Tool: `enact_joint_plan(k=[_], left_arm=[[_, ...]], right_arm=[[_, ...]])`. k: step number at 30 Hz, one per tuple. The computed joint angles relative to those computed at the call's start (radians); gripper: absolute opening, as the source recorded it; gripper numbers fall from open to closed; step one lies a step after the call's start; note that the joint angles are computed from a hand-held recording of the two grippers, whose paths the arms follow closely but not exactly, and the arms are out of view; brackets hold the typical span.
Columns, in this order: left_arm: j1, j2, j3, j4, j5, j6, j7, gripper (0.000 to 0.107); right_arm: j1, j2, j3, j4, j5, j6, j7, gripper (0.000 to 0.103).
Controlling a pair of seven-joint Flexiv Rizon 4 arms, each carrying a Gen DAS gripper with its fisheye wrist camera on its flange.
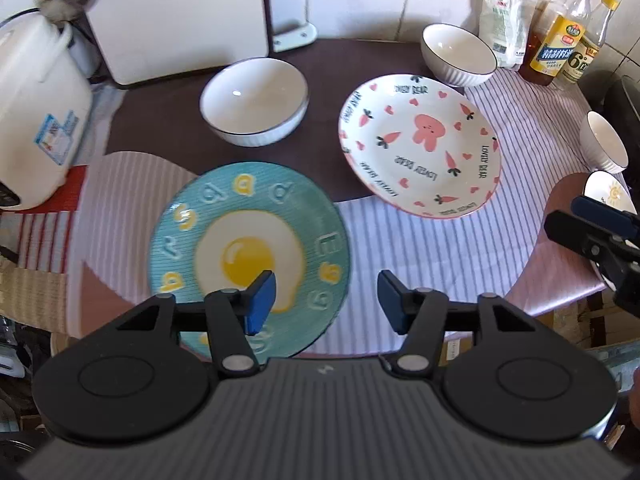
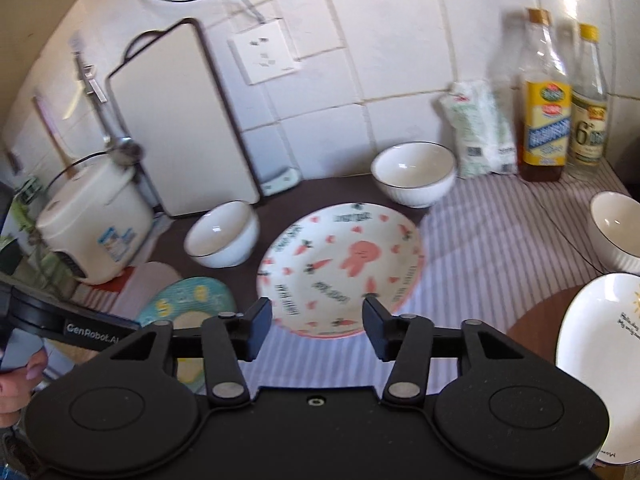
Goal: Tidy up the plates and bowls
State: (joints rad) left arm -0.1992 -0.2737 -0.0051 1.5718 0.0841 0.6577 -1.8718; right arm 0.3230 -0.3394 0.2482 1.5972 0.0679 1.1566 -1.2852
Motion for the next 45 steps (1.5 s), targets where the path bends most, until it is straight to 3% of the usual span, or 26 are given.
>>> enact_joint_plan(k=[6,17,30,33,41,45], left_arm=[[0.018,0.057,0.019,0.056,0.036,0.005,0.005,0.066],[0.074,0.088,0.041,0.159,0.073,0.077,0.02,0.076],[0.128,0.049,0.068,0.246,0.098,0.201,0.082,0.08],[0.132,0.03,0.079,0.26,0.111,0.249,0.069,0.086],[0.152,-0.014,0.082,0.299,0.054,0.347,0.157,0.087],[0.171,-0.015,0.07,0.34,-0.017,0.428,0.201,0.085]], right_arm=[[0.013,0.013,0.034,-0.026,0.041,-0.047,-0.036,0.068],[0.067,-0.022,0.05,-0.045,0.08,-0.063,-0.062,0.069],[0.101,-0.09,0.051,-0.027,0.029,0.002,-0.039,0.069],[0.076,-0.114,0.088,-0.042,0.07,0.015,-0.066,0.069],[0.064,-0.215,0.122,-0.12,0.138,0.004,-0.049,0.069],[0.063,-0.248,0.129,-0.153,0.154,-0.019,-0.046,0.056]])
